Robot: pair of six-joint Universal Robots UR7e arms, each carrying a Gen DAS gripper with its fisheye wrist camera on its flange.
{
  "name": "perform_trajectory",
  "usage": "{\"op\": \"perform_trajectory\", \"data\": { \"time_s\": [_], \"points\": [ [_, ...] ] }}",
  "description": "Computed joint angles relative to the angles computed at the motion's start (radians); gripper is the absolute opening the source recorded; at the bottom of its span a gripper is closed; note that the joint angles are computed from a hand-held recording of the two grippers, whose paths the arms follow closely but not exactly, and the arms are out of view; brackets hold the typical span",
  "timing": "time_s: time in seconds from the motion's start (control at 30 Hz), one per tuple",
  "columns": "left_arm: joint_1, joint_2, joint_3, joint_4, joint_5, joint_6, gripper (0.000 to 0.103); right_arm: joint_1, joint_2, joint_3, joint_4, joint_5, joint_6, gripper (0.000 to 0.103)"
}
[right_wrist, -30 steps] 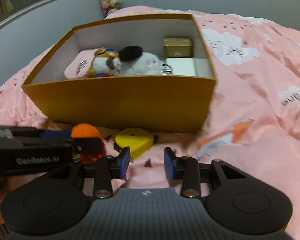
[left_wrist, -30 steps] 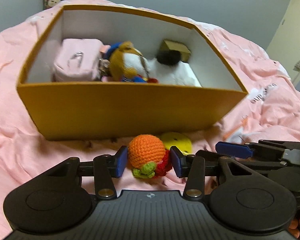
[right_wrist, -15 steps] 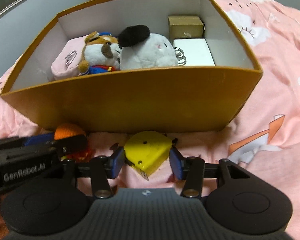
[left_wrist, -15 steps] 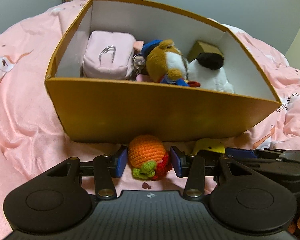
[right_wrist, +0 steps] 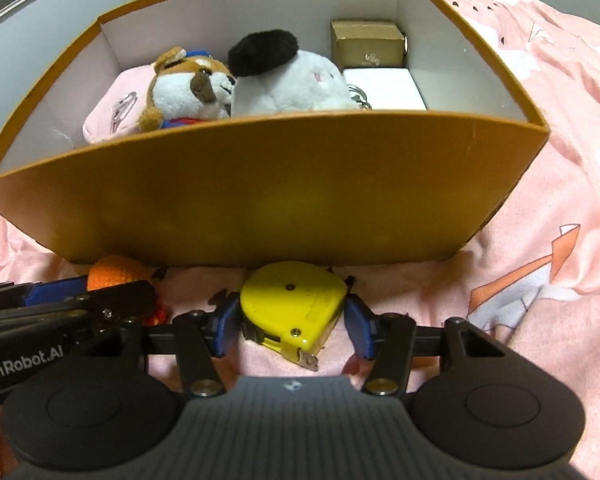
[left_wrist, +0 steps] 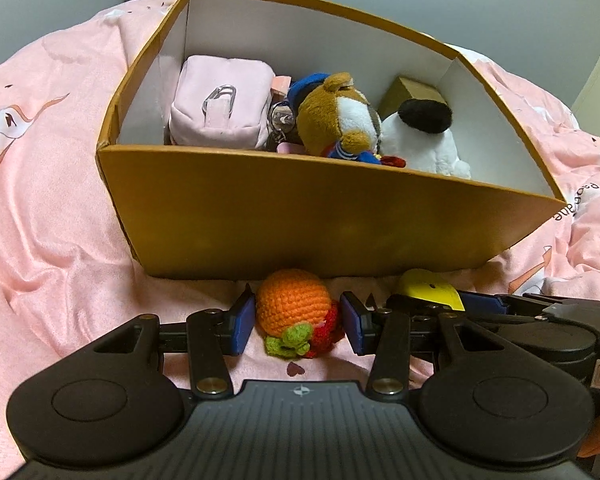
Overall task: Organize objects
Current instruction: 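Grasp the yellow tape measure with the right gripper while the left gripper holds the ball, then carry the ball and tape measure over the orange box with both grippers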
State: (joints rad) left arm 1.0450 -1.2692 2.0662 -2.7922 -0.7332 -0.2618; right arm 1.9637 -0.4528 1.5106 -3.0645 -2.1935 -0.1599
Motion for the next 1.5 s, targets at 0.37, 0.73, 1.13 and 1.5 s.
{"op": "perform_trajectory", "data": {
  "time_s": [0.37,0.73,1.13,1.5],
  "points": [
    [-0.064,-0.089,0.033,0.058,-0.042,-0.024,0.052,0.036,-0.093,0.092,-0.047,0.027,-0.044,0.057],
    [-0.15,-0.152,0.035,0.007,-0.11,0.029,0.052,0.081,-0.217,0.198,-0.142,0.06,-0.133,0.057],
    [-0.139,-0.105,-0.084,-0.037,-0.134,0.128,0.052,0.11,-0.231,0.104,-0.143,0.106,-0.319,0.057],
    [-0.015,0.022,-0.32,0.069,-0.227,0.245,0.052,0.072,-0.127,-0.158,0.085,0.147,-0.334,0.057]
  ]
}}
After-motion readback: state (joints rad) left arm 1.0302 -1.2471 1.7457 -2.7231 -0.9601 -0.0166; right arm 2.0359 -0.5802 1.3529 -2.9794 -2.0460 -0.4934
